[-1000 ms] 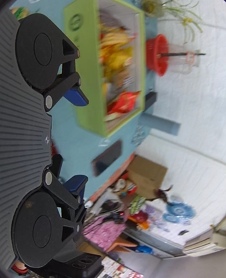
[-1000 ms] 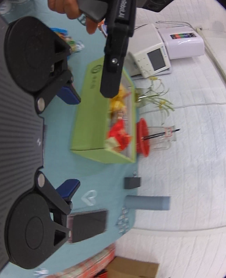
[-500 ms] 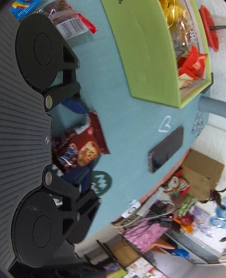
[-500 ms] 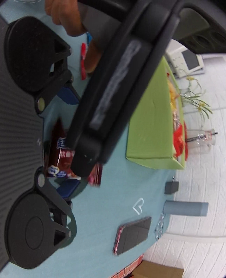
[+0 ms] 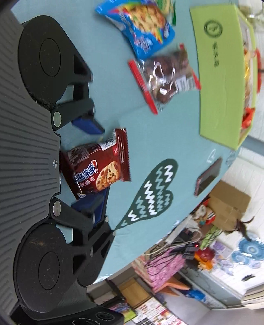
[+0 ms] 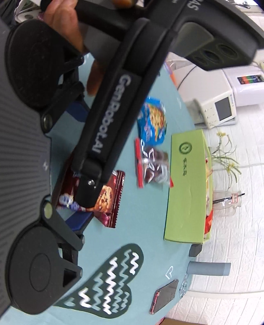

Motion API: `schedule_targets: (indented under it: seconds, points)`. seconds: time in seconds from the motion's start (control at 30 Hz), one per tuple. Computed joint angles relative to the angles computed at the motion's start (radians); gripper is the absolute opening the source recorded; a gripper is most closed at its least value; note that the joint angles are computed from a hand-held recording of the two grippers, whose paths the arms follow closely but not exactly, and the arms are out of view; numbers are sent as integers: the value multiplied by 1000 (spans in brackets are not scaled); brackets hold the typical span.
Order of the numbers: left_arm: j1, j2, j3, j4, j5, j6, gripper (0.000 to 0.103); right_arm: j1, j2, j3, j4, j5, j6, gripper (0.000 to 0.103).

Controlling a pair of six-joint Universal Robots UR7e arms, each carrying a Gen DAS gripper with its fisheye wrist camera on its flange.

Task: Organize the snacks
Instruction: 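Grasp the brown chocolate cookie packet with the left gripper, then lower the chocolate cookie packet into the green box and release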

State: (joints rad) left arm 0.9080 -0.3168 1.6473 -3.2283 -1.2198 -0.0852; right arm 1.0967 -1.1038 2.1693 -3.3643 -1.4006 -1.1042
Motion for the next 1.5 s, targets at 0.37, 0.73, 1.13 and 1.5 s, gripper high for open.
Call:
schedule_targets:
  seconds: [0.37, 0.73, 1.13, 1.5]
  points:
    - [3, -1, 0, 1, -6, 11, 21, 13, 39, 2, -112, -30, 56, 68]
    - [2, 13, -220, -16, 7, 148, 22, 133, 99, -248, -30, 23, 13, 77]
    - [130, 310, -1008, 363, 61, 207, 16, 242, 479, -974, 385, -30, 20, 77]
    - [152, 346, -1055, 335, 87, 230, 58, 235, 506, -1046, 481, -21, 100, 92]
